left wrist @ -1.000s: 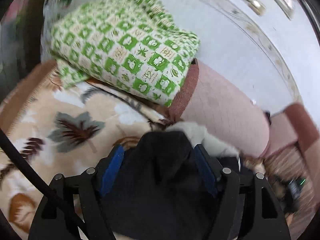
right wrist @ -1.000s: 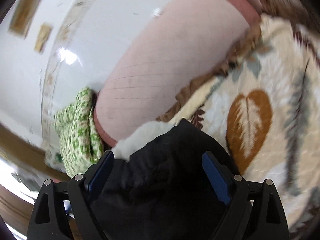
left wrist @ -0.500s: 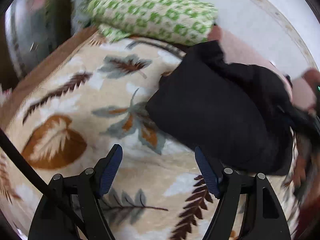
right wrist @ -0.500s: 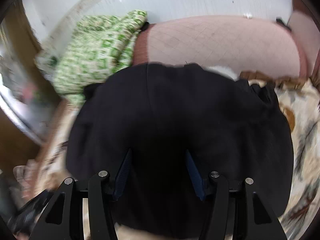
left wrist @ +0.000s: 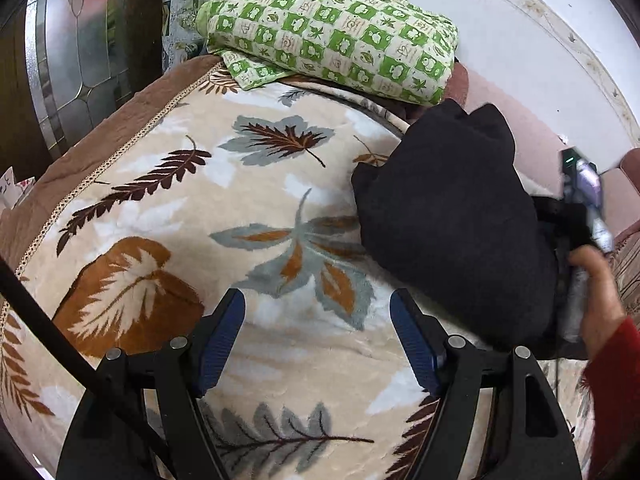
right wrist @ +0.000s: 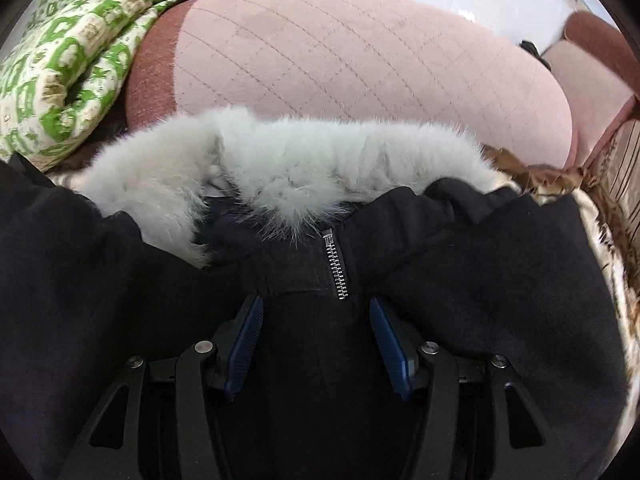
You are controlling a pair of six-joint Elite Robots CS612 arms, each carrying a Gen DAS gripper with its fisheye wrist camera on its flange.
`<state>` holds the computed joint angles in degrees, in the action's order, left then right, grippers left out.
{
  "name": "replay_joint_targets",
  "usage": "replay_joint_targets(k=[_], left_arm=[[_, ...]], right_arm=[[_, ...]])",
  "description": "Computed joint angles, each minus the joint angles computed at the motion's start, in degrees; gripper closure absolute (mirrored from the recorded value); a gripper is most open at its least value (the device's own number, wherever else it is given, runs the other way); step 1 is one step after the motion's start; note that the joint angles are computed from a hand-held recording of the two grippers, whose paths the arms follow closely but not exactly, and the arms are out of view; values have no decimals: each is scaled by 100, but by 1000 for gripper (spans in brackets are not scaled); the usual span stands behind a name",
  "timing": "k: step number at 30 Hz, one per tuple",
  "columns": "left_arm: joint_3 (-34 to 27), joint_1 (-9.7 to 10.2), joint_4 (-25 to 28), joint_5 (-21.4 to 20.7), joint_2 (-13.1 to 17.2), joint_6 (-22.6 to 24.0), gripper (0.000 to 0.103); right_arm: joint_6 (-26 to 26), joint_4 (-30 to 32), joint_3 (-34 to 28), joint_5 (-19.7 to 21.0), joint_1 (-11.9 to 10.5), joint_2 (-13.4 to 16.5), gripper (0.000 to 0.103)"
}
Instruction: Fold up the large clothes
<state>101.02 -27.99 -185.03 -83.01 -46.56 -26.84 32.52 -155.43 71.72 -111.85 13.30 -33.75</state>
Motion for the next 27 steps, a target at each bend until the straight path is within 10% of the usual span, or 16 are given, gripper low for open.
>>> replay_joint_targets(k=[6, 12, 21, 27], left_arm=[[84, -25, -203, 117, -44, -28, 29], [102, 36, -247, -15, -55, -137, 29], [-16, 148, -104, -114, 6, -341, 29], [-8, 46, -32, 37, -3, -115, 29]], right_arm=[[96, -1363, 761, 487, 50, -606, 43], [-328, -1371, 282, 1591, 238, -377, 43], [-812, 1101, -2213, 500, 510, 1041, 41], [-925, 742, -1924, 414, 514, 906, 41]])
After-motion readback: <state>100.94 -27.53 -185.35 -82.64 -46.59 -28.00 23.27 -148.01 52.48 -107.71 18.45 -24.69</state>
